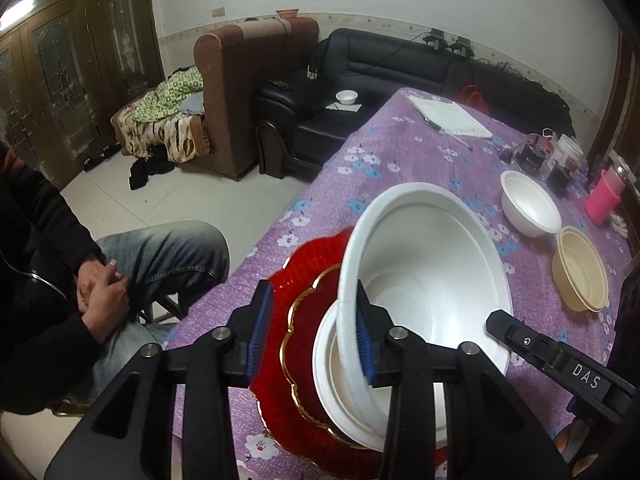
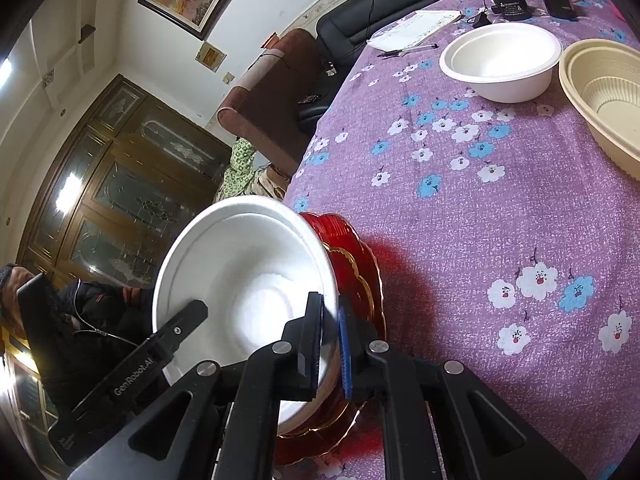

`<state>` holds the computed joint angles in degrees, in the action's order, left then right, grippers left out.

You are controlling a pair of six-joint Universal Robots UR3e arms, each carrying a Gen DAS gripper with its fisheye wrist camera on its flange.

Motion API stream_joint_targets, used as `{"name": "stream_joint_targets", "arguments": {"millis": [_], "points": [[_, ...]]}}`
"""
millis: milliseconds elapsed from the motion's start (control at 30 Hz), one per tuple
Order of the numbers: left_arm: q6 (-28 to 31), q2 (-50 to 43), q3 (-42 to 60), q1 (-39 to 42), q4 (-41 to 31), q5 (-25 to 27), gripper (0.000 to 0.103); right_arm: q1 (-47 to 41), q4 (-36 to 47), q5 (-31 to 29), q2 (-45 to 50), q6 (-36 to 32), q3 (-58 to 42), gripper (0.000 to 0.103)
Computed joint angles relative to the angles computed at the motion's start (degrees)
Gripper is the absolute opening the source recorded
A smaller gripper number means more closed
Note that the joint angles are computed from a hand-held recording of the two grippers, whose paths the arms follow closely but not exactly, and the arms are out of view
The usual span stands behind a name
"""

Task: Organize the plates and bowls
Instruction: 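Lower the white bowl onto the white paper plate and open the left gripper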

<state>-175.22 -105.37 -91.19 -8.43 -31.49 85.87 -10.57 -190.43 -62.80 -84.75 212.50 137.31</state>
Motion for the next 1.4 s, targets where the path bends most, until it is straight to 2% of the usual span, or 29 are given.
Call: {"name": "stream_joint_targets", "arguments": {"millis": [67,233,300,433,500,567,667,800,1033,1267,1400], "points": [[0.46,0.65,-0.65,-0.03,1.21,1.11,0.051,0.14,0.35,-0.13,-0.48,-0.06,-0.09,0.008],[2.57,1.46,-1.51,0.05,1.39,2.36,0.053,0.83,0.88,-0.78,-1.22,-0.24,-0.40,0.008],[3.71,1.36,-1.58,-0.72,2.15,4.20,0.058,0.75,0.87,-0.38,-1.27,-0.18,-0.25,0.009],[7.71,0.19,-1.88,-4.38,6.46,11.93,0.062,1.15,1.06,-0.23,-1.85,0.20,-0.17,0.009],[9.35,-0.87,-2.17,-6.39,9.20,16.25,0.067,1.12,0.97,-0.08,-2.11,0.48,0.05,0.009],[10.24,-2.92,-1.60,-8.50,12.03,21.65,0.081,0.55,0.68,0.73,-2.60,0.88,0.63,0.009],[11.74,-5.69,0.11,-10.49,12.80,27.83,0.085,-1.31,0.17,3.62,-3.43,1.13,1.78,0.008],[11.48,-6.26,1.82,-9.13,9.36,27.48,0.085,-1.82,0.73,3.93,-5.92,1.04,2.06,0.008],[10.12,-2.73,2.27,-3.73,1.82,16.95,0.085,0.17,3.99,1.00,-4.94,0.46,0.01,0.008],[9.26,-1.91,0.66,-4.30,4.75,18.86,0.085,0.04,3.88,1.11,-5.18,0.37,0.06,0.009],[8.13,-0.38,-0.15,-2.19,4.47,16.34,0.085,-0.25,3.39,2.16,-6.39,0.12,0.42,0.012]]}}
